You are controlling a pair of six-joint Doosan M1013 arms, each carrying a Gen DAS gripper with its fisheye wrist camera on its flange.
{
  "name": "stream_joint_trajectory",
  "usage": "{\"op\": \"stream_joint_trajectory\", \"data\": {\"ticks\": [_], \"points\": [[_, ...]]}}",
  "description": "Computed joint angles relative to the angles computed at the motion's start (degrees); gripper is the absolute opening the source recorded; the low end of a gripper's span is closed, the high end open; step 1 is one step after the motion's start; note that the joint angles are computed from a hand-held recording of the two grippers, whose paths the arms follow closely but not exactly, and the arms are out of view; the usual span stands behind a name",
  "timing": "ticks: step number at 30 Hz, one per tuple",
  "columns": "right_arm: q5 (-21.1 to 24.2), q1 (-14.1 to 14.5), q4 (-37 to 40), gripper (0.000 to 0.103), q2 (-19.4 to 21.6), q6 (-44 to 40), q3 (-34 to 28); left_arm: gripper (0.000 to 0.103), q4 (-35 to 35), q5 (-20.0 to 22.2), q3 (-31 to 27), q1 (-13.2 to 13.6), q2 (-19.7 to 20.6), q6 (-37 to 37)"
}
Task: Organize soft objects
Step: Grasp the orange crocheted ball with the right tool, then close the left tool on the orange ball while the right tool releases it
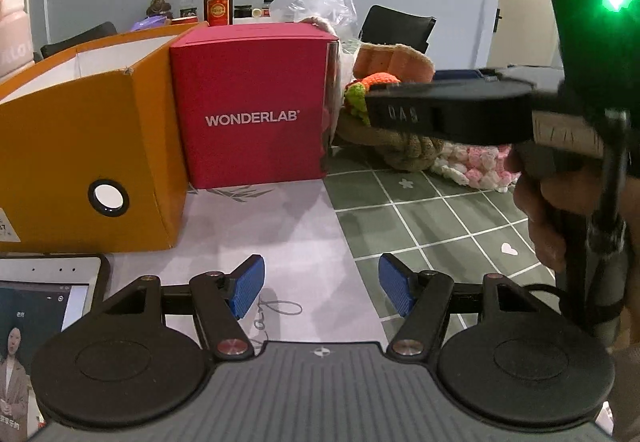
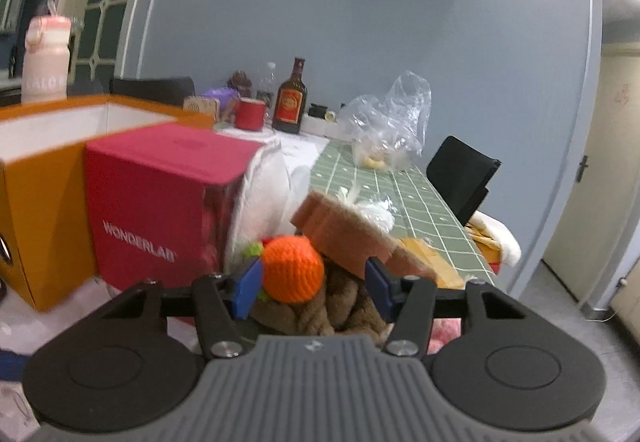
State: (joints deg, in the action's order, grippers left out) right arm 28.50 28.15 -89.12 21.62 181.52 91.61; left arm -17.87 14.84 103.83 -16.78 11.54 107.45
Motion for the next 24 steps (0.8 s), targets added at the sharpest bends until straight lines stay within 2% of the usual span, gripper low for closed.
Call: {"op": "stream_joint_trajectory", "data": {"ticks": [1,4,5,7,9,11,13,20,24], "points": [[-0.6,-0.1,1.4,0.056,0.0,-1.0,-0.3,0.077,-1.0,0.3,-0.1,0.2,0.1,0.8],[-3.7,-0.9,12.3,0.058,0.3,-9.1,-1.7,0.077,0.7,0.6,-0.3,0.2,0.2,-1.4],[-4.2,-1.1,16.0,0.065,0.5,-11.7,-2.3,0.077,1.6,0.4,-0.3,0.2,0.1,-2.3],[-5.4,-1.2,16.4,0.077,0.8,-11.3,-2.5,0.077,1.2,0.2,-0.1,0.3,0.0,-1.6],[-5.5,-1.0,15.0,0.074,1.2,-10.3,-2.7,0.077,0.9,0.3,0.1,0.4,-0.1,-1.1],[-4.8,-0.8,16.5,0.052,1.6,-12.1,-3.2,0.077,2.0,0.5,0.2,0.4,-0.1,-1.8],[-3.3,-0.5,17.1,0.045,1.8,-13.2,-3.5,0.077,1.7,0.5,0.4,0.5,-0.1,-1.3],[-6.5,-0.9,13.3,0.043,-1.1,-5.7,-0.3,0.077,-1.8,0.5,0.6,1.0,-0.2,1.8],[-12.5,-1.1,7.5,0.043,-4.2,0.8,3.5,0.077,-4.1,0.0,0.9,1.4,-0.5,3.9]]}}
